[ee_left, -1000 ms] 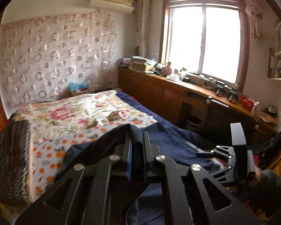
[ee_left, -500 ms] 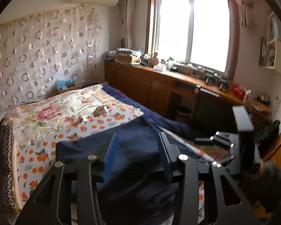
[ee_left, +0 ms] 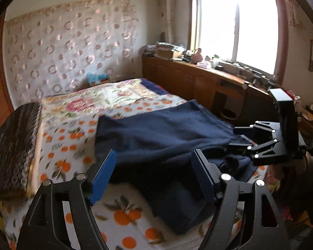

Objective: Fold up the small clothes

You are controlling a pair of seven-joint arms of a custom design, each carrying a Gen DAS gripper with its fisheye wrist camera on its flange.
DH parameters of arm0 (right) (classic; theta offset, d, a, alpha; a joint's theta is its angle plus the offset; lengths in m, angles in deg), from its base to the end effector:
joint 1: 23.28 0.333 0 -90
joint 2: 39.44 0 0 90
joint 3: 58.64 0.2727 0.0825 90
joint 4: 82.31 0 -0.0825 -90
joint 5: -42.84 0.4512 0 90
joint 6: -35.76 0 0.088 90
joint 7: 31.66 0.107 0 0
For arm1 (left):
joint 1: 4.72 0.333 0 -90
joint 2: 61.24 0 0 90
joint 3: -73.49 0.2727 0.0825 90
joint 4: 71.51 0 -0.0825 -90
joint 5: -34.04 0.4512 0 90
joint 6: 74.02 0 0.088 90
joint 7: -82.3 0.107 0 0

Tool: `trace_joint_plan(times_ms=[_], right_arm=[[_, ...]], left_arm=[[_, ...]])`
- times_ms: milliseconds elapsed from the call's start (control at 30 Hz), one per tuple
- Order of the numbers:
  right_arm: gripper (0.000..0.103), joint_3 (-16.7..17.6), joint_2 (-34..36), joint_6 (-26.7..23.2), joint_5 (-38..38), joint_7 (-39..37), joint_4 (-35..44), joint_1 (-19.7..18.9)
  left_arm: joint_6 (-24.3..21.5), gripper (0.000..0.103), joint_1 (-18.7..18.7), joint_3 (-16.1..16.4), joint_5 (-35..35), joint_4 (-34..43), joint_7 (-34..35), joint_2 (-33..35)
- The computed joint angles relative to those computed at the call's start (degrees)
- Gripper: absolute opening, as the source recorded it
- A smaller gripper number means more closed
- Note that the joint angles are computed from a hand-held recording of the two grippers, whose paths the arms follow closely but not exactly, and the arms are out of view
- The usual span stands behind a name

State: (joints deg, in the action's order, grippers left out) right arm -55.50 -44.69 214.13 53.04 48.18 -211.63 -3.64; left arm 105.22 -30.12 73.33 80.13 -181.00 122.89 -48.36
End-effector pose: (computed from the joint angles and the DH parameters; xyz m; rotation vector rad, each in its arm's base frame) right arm 0.5724 0.2245 0.4356 -1.8947 1.2535 -0.6449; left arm 0.5956 -0.3539 0.4014 -1.3413 1.9854 -1.1172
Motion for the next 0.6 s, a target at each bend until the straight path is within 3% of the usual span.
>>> trace_joint_plan(times_ms=[133, 267, 333, 367, 400, 500, 600], right_arm=[[0.069, -0.3, 2.9, -3.1, 3.4, -4.8, 3.6, 0.9], [0.069, 0.9, 5.8, -6.7, 3.0, -6.2, 7.6, -0.4], [0.058, 1.6, 6.9, -8.1, 5.5, -9.2, 9.2, -1.0], [0.045, 2.1, 7.0, -8.5, 8.0, -11.9, 9.5, -1.3], [0.019, 2.5, 7.2, -8.6, 10.7, -14.6, 9.9, -1.6], [0.010, 3.0, 6.4, -7.7, 13.3, -17.9, 9.2, -1.7], [0.008, 3.4, 4.3, -5.9, 24.7, -28.2, 7.6, -0.7]], left_arm=[[0.0, 0.075, -1.5, 2.7, 4.4, -1.6, -5.6, -0.6], [0.1, 0.075, -0.4, 2.6, 7.6, -2.8, -9.8, -1.1], [0.1, 0.075, 0.4, 2.2, 8.7, -3.1, -11.2, -1.2], [0.1, 0.075, 0.6, 2.2, 9.4, -3.4, -12.0, -1.4], [-0.2, 0.075, 0.6, 2.3, 10.5, -3.4, -13.3, -1.5], [-0.4, 0.075, 1.6, 1.7, 12.8, -3.4, -15.7, -1.6], [-0.5, 0.075, 2.6, 1.3, 15.2, -3.5, -18.6, -1.8]])
